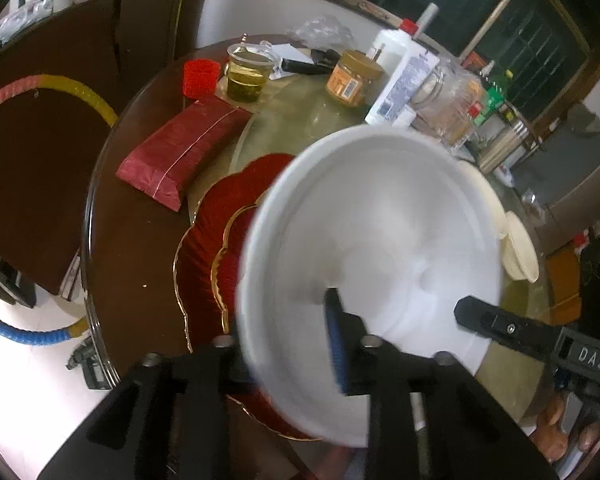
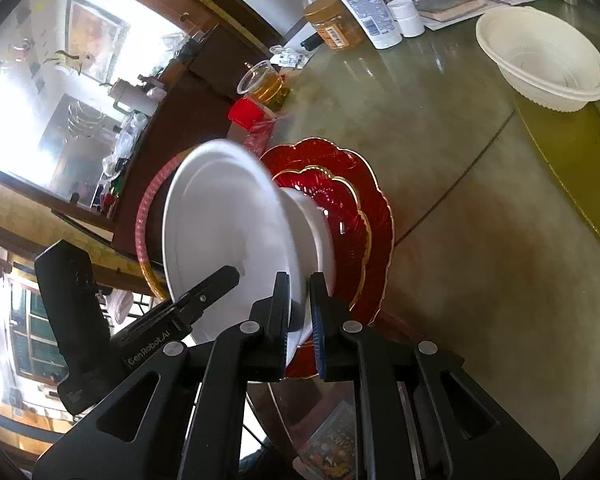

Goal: Organize plates and bowls
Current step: 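Lower the second white bowl into the first and open both tools, then move both tools to the larger cream bowl on the gold lazy susan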

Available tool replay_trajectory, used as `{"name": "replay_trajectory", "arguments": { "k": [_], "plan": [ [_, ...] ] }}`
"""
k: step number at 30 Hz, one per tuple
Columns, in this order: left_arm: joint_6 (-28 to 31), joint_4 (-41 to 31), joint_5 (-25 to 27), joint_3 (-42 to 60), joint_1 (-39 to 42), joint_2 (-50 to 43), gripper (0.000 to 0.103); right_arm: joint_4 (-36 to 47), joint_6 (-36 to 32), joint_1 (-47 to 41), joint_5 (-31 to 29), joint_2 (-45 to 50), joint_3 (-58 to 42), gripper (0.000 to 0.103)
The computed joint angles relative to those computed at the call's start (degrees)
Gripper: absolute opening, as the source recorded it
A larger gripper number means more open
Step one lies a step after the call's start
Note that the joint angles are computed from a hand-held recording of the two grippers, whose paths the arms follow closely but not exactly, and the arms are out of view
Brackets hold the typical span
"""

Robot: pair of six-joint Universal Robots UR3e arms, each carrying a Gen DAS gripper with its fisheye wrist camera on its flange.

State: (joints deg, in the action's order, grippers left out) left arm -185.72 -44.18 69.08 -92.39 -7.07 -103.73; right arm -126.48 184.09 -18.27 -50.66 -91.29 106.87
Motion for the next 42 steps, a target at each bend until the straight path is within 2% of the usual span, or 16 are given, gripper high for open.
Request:
{"name": "replay_trajectory", "arguments": {
  "k": [2, 4, 5, 11, 18, 21, 22, 24, 26, 27, 28, 29, 36, 38, 39, 42],
  "plan": [
    [-0.7, 1.1, -1.0, -0.8, 0.4, 0.6, 0.059, 0.0, 0.1, 0.2, -0.3, -0.2, -0.1, 0.02],
    [-1.6, 3.2, 0.5, -2.1, 0.1, 1.5, 0.068, -0.3, 0.2, 0.4, -0.2, -0.7, 0.0, 0.037],
    [-2.3, 4.6, 2.1, -2.8, -0.2, 2.1, 0.071, -0.2, 0.1, 0.6, -0.3, -0.9, -0.1, 0.039],
    [-3.4, 6.4, 1.9, -5.0, 1.5, 4.4, 0.072, -0.2, 0.8, 0.2, -0.5, -3.6, 1.0, 0.04],
    [-5.6, 9.3, 1.6, -7.4, 2.6, 7.3, 0.077, 0.8, -1.1, -4.4, 4.7, -8.2, 5.3, 0.041],
    [-5.9, 10.3, 2.1, -7.2, 1.8, 7.9, 0.08, 1.9, -2.8, -7.3, 8.2, -10.7, 7.8, 0.063],
    [-6.1, 10.8, 2.3, -7.1, 1.4, 8.0, 0.08, 2.1, -3.2, -8.1, 9.0, -11.5, 8.5, 0.067],
    [-6.5, 11.3, 2.5, -6.4, 0.3, 7.9, 0.081, 4.0, -4.9, -10.7, 11.1, -13.6, 10.1, 0.068],
    [-7.0, 11.5, 2.7, -5.3, -0.9, 7.5, 0.082, 6.1, -6.4, -13.1, 13.0, -15.3, 11.3, 0.075],
    [-7.1, 11.5, 2.5, -4.8, -1.3, 7.4, 0.082, 8.1, -8.0, -15.0, 14.2, -16.6, 12.1, 0.085],
    [-7.3, 11.8, 2.4, -4.4, -1.9, 7.2, 0.083, 10.1, -9.6, -16.3, 15.0, -17.6, 12.7, 0.092],
    [-7.4, 12.2, 2.6, -3.8, -2.8, 6.8, 0.083, 12.4, -11.3, -17.6, 15.8, -18.5, 12.9, 0.094],
    [-7.6, 11.8, 3.6, 0.7, -7.7, 3.8, 0.083, 35.5, -27.5, -29.1, 20.3, -24.9, 13.8, 0.094],
    [-7.7, 10.9, 3.9, 2.5, -9.1, 2.6, 0.083, 42.0, -32.3, -32.3, 20.8, -26.2, 13.6, 0.097],
    [-7.8, 10.4, 3.9, 3.6, -10.0, 1.7, 0.083, 45.9, -35.1, -34.1, 20.9, -26.7, 13.2, 0.103],
    [-7.9, 9.1, 4.1, 6.2, -12.0, -0.2, 0.084, 55.6, -41.9, -39.6, 20.4, -27.7, 12.0, 0.103]
  ]
}}
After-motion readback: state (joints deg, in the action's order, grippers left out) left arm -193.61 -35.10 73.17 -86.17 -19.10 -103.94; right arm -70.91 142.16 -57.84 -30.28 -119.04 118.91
